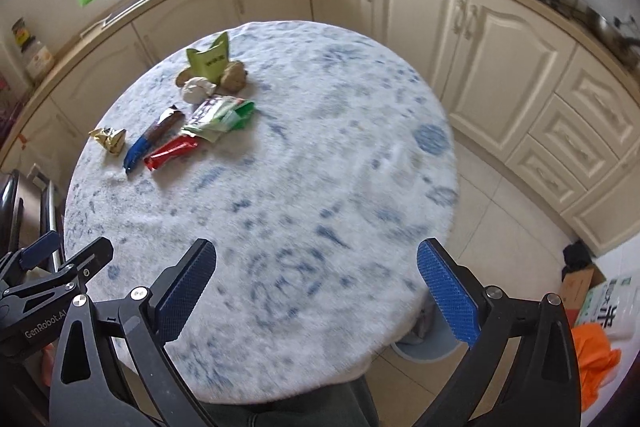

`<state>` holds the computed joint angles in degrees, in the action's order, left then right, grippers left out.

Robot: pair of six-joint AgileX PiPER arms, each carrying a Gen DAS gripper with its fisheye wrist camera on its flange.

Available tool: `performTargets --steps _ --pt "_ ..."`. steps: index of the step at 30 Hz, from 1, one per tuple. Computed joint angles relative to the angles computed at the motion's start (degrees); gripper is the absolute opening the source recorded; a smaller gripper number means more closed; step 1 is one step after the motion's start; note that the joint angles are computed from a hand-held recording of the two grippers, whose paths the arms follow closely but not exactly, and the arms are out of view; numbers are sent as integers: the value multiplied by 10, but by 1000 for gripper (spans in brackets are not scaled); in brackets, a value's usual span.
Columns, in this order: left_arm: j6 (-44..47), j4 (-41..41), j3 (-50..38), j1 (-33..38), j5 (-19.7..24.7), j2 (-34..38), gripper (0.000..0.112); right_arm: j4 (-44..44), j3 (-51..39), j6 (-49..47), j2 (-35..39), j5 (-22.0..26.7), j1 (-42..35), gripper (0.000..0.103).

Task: Collect trash
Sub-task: 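Move both open tools back over the trash on the table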

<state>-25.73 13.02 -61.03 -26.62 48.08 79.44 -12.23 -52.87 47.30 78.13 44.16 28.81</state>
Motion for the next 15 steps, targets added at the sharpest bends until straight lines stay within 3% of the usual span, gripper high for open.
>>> performTargets --steps 7,15 --pt "71 -49 -94 88 -6 115 95 49 -154 -102 165 1 -25 102" --pt "126 -98 -232 146 6 255 95 88 -357 -186 345 55 -30 102"
